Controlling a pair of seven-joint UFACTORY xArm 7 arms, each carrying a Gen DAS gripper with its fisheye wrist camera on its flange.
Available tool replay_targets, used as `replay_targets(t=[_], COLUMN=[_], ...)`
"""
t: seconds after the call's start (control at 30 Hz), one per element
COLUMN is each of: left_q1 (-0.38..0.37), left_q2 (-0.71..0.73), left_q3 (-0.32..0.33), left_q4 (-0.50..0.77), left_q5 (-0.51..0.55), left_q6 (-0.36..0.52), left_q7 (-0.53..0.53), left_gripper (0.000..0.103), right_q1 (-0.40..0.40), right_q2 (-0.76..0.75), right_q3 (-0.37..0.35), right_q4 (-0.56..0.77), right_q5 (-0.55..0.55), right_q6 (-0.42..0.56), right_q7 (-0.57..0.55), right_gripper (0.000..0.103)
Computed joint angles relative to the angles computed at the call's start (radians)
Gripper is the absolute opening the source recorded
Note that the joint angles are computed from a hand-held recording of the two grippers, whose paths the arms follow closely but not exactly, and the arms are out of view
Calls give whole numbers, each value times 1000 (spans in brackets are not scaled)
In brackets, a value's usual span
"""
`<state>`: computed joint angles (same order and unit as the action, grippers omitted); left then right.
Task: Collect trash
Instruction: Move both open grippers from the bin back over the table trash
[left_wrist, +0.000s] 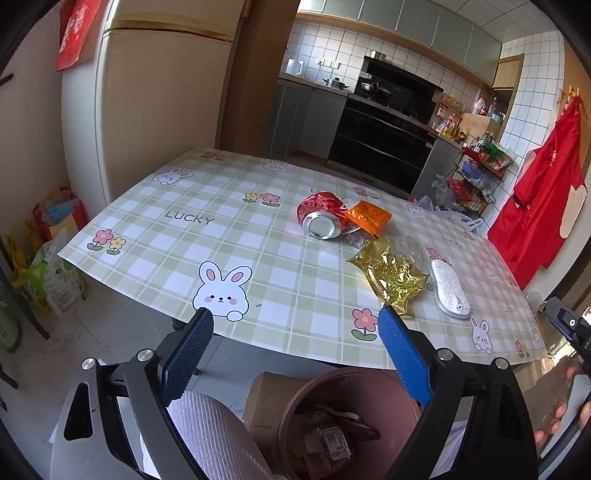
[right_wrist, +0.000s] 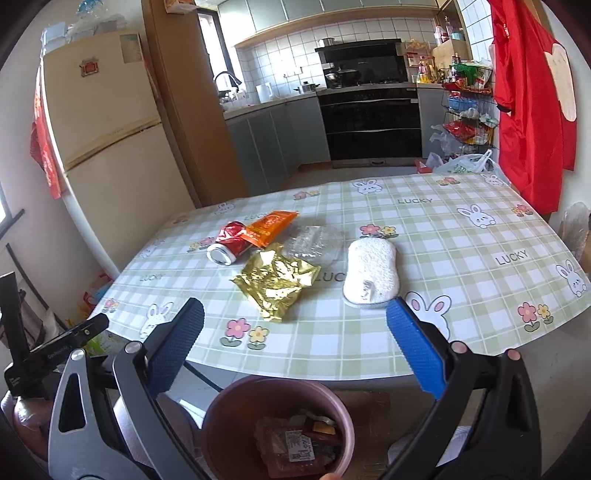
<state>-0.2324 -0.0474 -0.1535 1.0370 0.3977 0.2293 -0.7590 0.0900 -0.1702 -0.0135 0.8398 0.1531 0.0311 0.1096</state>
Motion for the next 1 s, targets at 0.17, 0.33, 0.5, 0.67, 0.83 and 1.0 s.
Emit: replay_targets(t=[0.17,0.33,0.5,0.67,0.83,1.0], left_q1=[-20,-43,-45,-40,-108,-153], left_q2=[63,168,320,514,709,856], left_q3=[9,8,-16,-72,-37,-3], left_q4=[50,152,316,552,812,1022], left_q5=[-87,-234,-368,-512,-530,-510], left_q6=[3,30,61,155,256,339], left_q7=[96,245,405,551,536,515], left_gripper=[88,88,88,73,66,66], right_q1=[-121,-76,-83,-151,-198,-222], right_q2=[61,131,216,298,372,424], right_q3=[75,13,15,86,129,147], right_q4=[41,83,146,217,302,359], right_q5=[-180,-73,86,227,278,281], right_q6=[41,41,48,28,60,64], right_q7=[159,60,-109,-248,-304,-319], right_gripper=[98,98,98,98,98,98])
